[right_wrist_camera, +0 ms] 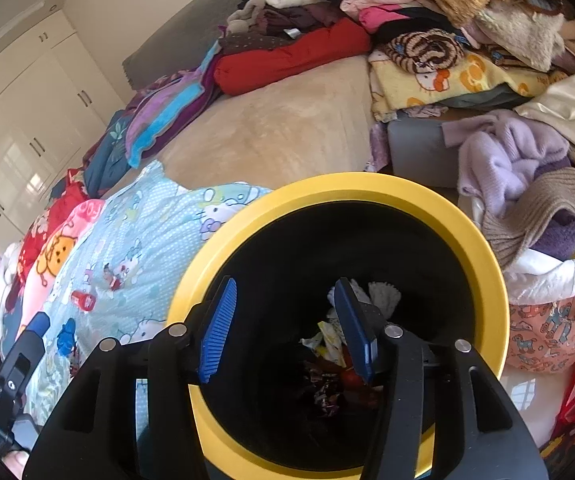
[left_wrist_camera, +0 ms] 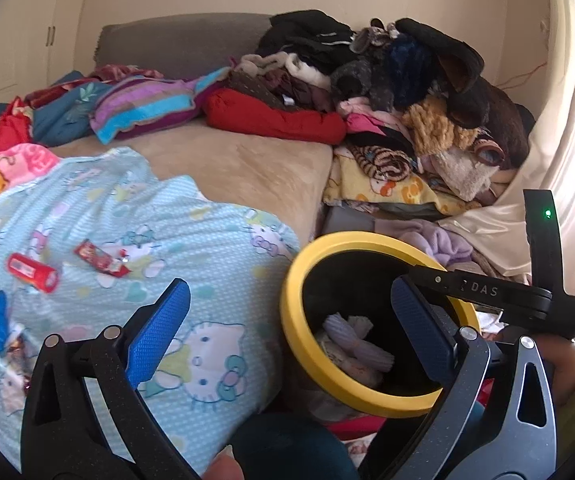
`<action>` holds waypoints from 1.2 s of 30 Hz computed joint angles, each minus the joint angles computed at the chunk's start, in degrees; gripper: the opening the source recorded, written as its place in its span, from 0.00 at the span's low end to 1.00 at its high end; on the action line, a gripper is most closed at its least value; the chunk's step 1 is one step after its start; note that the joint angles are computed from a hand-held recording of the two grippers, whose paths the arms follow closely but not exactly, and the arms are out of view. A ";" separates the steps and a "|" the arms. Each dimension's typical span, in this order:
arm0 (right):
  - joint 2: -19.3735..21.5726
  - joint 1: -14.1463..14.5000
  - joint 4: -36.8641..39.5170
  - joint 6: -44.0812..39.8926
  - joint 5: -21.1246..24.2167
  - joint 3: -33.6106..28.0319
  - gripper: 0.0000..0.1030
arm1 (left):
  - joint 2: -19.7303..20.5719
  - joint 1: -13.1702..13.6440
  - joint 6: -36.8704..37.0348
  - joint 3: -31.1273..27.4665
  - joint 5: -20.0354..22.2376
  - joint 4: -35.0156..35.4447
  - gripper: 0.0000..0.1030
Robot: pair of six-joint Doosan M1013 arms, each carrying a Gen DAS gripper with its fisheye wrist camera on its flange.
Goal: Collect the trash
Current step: 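Move both tools back over the remaining trash on the sheet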
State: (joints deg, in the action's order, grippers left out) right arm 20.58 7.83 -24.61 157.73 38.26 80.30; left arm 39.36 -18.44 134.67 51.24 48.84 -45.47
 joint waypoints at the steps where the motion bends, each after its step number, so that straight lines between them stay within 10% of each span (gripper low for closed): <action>1: 0.12 0.11 0.16 -0.60 -0.05 -0.25 0.48 | -0.06 0.18 -0.41 -0.02 -0.22 0.04 0.90; 36: 5.70 6.27 3.14 -18.70 -3.56 -10.42 0.58 | -1.38 4.62 -8.83 1.28 -11.68 5.19 0.90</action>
